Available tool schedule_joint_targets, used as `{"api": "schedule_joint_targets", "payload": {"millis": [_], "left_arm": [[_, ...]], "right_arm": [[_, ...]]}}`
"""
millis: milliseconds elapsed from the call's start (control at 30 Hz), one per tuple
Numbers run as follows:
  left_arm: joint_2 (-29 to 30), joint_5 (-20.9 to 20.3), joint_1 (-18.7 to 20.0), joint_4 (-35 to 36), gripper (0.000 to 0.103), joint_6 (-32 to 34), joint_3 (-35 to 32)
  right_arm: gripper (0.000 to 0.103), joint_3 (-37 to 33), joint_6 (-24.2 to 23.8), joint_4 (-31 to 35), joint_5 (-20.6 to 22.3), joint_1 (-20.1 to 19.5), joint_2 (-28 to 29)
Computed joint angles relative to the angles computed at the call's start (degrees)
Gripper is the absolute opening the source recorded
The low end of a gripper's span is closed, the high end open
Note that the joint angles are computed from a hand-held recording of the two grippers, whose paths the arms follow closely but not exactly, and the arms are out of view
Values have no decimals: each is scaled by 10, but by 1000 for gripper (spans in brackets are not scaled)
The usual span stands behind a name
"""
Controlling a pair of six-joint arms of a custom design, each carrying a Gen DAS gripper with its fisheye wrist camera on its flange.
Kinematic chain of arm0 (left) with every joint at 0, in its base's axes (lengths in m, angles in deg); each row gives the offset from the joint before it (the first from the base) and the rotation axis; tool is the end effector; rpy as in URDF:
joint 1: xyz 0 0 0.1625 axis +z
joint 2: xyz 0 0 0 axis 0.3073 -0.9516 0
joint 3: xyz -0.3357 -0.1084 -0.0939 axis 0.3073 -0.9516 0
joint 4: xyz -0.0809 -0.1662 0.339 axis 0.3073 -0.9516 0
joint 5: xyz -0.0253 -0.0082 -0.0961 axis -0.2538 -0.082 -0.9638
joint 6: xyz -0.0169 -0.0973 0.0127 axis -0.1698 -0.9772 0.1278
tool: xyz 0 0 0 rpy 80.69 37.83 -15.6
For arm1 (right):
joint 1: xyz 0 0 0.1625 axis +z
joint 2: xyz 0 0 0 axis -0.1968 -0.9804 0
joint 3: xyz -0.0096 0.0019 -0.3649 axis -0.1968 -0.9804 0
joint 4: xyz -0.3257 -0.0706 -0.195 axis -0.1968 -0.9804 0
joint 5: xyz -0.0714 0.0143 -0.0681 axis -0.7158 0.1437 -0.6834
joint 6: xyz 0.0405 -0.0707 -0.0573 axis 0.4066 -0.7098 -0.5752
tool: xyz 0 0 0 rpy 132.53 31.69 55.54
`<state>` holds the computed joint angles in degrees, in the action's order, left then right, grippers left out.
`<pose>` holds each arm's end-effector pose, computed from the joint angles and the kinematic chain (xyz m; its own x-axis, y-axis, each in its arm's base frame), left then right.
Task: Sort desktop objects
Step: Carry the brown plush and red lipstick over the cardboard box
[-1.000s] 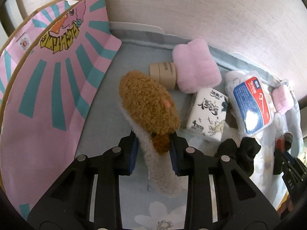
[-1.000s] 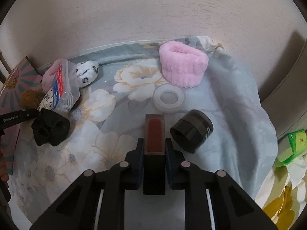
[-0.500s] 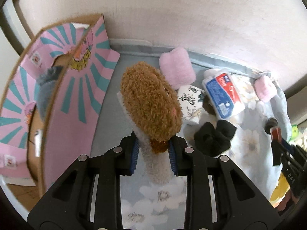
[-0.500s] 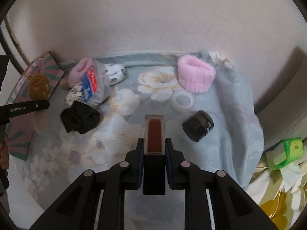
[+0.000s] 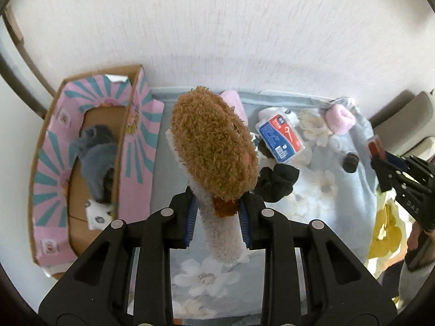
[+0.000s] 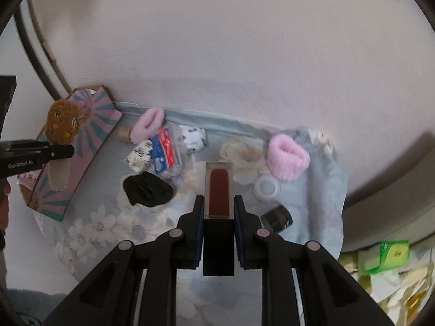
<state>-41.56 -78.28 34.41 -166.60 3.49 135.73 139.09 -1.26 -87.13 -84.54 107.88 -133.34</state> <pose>-0.3033 -0.7159 0.0944 -0.7688 0.1682 -0.6170 0.3588 0.9121 -0.1983 0.1362 -0.6525 0.2034 -0.7155 0.2580 0.6492 -0.1891 0.8231 -0.5355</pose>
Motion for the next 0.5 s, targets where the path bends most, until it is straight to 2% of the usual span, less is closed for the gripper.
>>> {"api": "schedule_joint_targets", "payload": {"millis": [100,267,433,500], "left_arm": [[-15,5,-3,14,24,15,2],[-52,16,-6,26,24,15,18],[-93,26,-2,22,24,10,45],[-108,33,1,22,24,5,55]], "right_arm": [[18,-26,-4,30,18,9,4],[18,-113,-39,81,33,27,44],[18,-236,-59,162,75,42,103],[18,-297,-73,194,79,50,138]]}}
